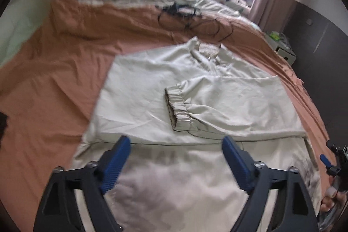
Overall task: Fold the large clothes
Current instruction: 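Move both tools to the drawstring hem of the cream jacket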
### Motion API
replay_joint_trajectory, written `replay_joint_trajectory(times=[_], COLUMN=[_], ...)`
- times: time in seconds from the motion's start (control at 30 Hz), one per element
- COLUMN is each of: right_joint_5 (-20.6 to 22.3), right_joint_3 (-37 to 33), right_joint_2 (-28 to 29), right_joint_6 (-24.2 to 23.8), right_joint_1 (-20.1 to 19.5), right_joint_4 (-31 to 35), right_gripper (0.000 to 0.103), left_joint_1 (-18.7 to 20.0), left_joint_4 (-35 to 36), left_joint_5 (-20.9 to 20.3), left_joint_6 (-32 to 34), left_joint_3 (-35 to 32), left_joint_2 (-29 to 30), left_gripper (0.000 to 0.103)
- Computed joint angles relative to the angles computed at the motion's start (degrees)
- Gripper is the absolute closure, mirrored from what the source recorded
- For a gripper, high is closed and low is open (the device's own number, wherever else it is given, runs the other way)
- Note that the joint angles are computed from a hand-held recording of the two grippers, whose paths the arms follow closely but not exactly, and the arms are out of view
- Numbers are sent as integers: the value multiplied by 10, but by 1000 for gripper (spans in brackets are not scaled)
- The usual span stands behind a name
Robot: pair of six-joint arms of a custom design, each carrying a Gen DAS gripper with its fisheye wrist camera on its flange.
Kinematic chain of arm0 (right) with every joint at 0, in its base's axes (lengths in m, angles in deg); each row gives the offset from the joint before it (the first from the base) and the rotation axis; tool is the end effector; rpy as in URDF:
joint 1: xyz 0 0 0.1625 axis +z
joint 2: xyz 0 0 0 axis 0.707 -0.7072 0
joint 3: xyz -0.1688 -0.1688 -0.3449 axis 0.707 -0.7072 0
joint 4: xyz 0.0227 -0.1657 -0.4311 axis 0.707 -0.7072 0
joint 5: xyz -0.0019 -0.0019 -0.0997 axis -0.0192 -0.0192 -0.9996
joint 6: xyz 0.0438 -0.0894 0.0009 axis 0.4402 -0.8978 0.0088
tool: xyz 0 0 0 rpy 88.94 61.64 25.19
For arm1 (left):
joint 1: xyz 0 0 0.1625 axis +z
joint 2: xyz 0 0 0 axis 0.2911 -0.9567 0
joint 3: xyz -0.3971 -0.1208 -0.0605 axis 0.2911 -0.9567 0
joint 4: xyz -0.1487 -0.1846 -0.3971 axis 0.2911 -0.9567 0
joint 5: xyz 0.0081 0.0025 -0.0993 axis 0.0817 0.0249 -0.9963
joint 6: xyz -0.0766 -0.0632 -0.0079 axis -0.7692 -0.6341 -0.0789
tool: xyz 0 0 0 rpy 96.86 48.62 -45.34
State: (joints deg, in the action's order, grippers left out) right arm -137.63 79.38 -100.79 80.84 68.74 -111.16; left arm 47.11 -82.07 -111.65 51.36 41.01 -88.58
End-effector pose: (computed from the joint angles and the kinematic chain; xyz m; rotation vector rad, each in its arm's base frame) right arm 0.3510 -0.5863 0.1039 -0.2076 -2.6988 1.2709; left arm -0.0864 -0.6449 0.4525 0.2367 2.3389 -0.9272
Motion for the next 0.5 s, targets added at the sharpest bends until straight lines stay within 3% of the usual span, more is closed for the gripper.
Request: replay_joint_trajectory(times=[0.1,0.3,0.5], right_joint_5=[-48,-108,-128], right_joint_3=[25,70,123], right_joint_2=[-14,-53,-102], right_joint_6=[-2,-17,-22], right_joint_1=[22,51,71], right_joint_4=[-12,-3,6], right_gripper=[16,16,16], left_joint_1=[-20,-50,-75], left_joint_4=[9,24,60], left_joint_5=[19,32,41], left_joint_6=[7,-13,-54], left_joint_3=[34,104,163], left_joint_2=[-36,-117,-205], left_gripper=[5,5,5])
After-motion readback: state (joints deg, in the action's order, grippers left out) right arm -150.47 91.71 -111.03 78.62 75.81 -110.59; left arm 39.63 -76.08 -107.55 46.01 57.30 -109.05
